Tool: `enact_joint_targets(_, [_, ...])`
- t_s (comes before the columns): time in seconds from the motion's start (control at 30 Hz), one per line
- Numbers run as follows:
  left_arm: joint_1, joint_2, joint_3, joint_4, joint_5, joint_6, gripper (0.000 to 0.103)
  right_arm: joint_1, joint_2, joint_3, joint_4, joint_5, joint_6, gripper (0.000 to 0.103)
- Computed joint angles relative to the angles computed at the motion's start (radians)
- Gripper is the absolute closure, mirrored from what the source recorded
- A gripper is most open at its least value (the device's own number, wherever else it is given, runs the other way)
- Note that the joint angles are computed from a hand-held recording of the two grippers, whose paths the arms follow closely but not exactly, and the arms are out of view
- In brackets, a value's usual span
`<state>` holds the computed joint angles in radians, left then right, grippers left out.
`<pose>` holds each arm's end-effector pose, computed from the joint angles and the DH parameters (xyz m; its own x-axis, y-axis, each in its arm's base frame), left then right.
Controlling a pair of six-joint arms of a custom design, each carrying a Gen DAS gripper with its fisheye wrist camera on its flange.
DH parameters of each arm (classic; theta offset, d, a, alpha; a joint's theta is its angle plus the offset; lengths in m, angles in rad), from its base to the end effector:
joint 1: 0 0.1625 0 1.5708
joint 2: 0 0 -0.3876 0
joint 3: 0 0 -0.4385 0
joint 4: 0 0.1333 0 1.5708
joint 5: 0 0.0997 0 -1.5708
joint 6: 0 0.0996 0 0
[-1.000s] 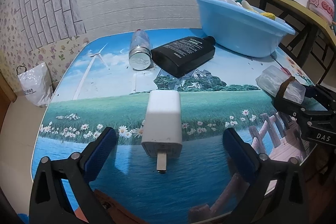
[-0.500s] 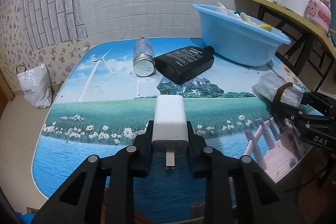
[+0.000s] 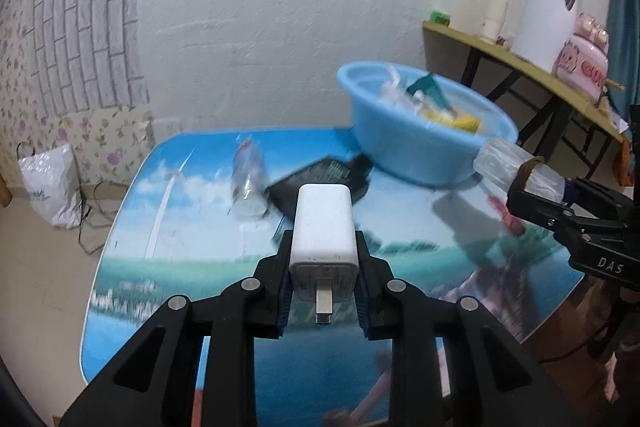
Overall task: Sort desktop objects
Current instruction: 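Carry the charger plug and floss box over the blue basin and release both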
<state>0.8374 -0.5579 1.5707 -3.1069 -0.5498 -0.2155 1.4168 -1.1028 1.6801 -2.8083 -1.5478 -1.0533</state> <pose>-0.2886 -0.6463 0.0005 -0.7818 -0.1051 -0.6146 0.4224 0.6357 -0.6461 0.0294 -0.6948 0.2516 -0.5951 -0.6094 0.5240 -0.8005 0.5073 -0.3192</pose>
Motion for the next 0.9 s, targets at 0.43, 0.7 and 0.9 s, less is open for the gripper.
enact_joint_targets(0.43, [0.038,0.160,-0.374,0.047,-0.118,0.228,0.079,0.029,0.116,-0.235,0.038,-0.002,0.093,0.047])
enact_joint_targets(0.7, [0.075,0.310,-0.660,0.176,-0.180,0.290,0.079,0.041,0.217,-0.396,0.097,-0.007,0.102,0.047])
enact_joint_targets(0.9, [0.097,0.423,-0.870,0.278,-0.196,0.317,0.079,0.044,0.296,-0.519,0.147,-0.023,0.118,0.047])
